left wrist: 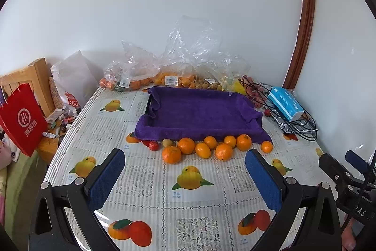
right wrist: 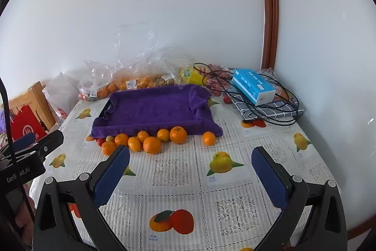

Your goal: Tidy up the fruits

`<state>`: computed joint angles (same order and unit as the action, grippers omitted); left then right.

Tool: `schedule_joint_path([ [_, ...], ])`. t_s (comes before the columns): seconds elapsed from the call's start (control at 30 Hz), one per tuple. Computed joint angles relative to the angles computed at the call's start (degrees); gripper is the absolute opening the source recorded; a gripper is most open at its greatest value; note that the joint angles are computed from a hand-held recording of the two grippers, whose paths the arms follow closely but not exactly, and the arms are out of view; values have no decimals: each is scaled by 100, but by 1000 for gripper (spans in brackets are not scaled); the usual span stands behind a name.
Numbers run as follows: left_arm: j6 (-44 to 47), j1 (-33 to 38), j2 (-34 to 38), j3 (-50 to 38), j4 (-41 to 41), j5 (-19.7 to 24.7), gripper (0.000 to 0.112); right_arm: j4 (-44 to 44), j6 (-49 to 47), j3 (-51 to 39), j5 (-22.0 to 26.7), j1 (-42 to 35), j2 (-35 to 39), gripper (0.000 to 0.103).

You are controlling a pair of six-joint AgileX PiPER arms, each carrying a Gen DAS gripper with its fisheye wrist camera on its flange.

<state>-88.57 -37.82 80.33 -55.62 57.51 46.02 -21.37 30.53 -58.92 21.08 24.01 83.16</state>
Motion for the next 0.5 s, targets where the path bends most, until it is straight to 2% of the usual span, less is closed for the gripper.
schedule_joint_path([
  [0.5, -245, -91, -154, 207, 161, 61, 103, 39, 21, -14, 16, 81, -7, 102],
])
